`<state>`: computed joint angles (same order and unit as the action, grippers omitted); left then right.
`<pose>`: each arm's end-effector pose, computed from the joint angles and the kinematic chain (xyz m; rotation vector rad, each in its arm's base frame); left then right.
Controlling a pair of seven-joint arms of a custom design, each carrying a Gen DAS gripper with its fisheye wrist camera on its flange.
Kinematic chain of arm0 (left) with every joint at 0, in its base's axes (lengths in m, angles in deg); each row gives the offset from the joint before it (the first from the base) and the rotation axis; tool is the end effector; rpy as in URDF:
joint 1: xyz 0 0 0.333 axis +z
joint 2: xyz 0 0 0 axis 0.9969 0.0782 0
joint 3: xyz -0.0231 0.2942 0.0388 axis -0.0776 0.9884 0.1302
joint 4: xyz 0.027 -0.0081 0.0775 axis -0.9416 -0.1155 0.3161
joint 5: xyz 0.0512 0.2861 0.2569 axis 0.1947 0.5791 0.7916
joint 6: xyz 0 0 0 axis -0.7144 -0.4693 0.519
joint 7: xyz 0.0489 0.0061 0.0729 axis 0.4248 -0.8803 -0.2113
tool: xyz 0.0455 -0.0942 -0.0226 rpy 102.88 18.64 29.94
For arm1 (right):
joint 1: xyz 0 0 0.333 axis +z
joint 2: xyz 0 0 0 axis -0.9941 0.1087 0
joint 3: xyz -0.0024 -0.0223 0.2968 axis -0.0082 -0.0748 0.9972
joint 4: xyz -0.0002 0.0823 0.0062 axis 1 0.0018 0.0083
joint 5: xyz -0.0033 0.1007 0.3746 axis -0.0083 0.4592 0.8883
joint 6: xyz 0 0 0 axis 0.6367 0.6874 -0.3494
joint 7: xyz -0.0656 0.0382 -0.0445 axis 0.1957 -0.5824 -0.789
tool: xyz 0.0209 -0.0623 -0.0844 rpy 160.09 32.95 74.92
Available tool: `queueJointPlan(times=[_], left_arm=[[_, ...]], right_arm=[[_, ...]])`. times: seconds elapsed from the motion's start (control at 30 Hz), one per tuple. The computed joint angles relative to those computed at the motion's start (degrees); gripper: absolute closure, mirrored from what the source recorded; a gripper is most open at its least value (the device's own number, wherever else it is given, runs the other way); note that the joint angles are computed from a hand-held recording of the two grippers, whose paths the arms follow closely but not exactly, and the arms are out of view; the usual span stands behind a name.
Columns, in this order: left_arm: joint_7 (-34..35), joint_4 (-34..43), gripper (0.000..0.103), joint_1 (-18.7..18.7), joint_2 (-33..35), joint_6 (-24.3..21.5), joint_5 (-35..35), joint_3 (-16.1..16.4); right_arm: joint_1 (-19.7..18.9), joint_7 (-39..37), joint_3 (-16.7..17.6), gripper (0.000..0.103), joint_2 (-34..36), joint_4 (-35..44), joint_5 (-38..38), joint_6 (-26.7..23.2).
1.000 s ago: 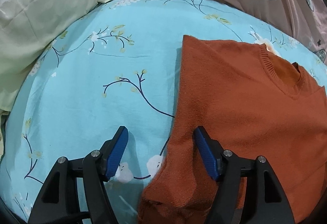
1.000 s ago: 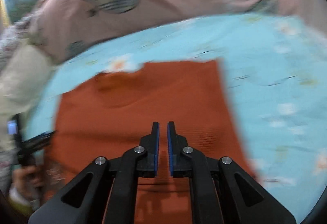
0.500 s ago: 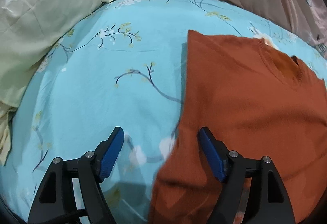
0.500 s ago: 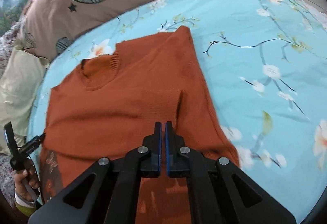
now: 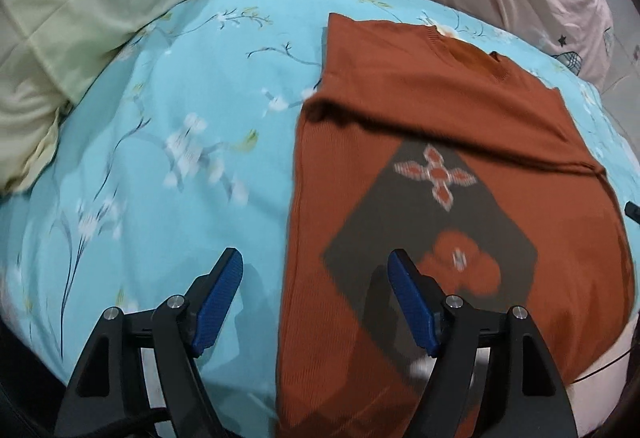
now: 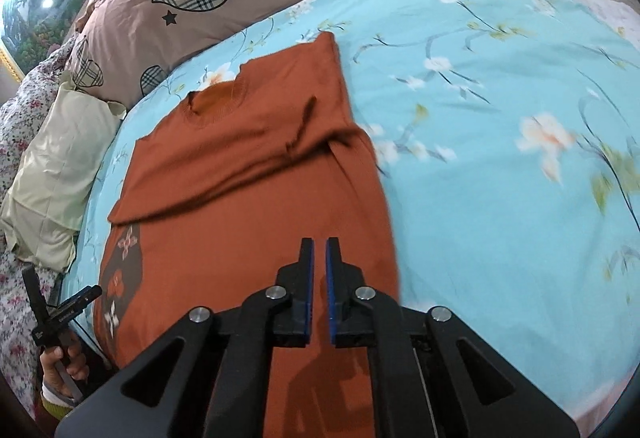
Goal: Fold small clothes
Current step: 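Grasp the sweater hem with both tools and lift it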
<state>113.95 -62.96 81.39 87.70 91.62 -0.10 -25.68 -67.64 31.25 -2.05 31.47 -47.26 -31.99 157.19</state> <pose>0.5999 -0.1222 0.4716 -2.2140 1.4465 -0.5402 0.6896 0.2421 0.5029 -1.7899 1.6554 -0.1205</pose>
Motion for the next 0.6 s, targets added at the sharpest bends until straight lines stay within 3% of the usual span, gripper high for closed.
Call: queueJointPlan(times=[0.03, 0.1, 0.23, 0.4, 0.5, 0.6], left_arm=[[-0.15, -1.88, 0.027, 0.08, -1.28, 1.24, -0.94, -0.12], [0.07, -5.45, 0.027, 0.32, -3.36, 3.95, -3.39, -0.35], [-0.12, -12.13, 0.028, -0.07, -7.28, 7.78, -5.16, -1.19], [3.82, -20.25, 0.027, -1.50, -13.17, 12.17, -8.05, -1.90], [9.90, -24.87, 0.027, -3.88, -15.80, 14.38, -16.05, -0.52], [13.56, -28.97, 0.028, -5.50, -17.66, 16.56, -22.56, 0.32]], right_arm=[[-0.26, -0.34, 0.10, 0.063, -2.02, -3.34, 0.64, 1.49], [-0.92, -1.65, 0.43, 0.055, -6.51, -10.48, 2.32, 4.81], [-3.10, -8.55, 1.91, 0.055, -13.78, -20.64, 8.21, 6.24], [-4.20, -20.76, 1.94, 0.055, -20.37, -29.30, 16.89, 1.91], [-3.92, -25.69, 1.05, 0.055, -21.72, -31.92, 19.48, -3.07], [-3.34, -28.02, 0.61, 0.055, -20.51, -32.59, 20.31, -4.81]])
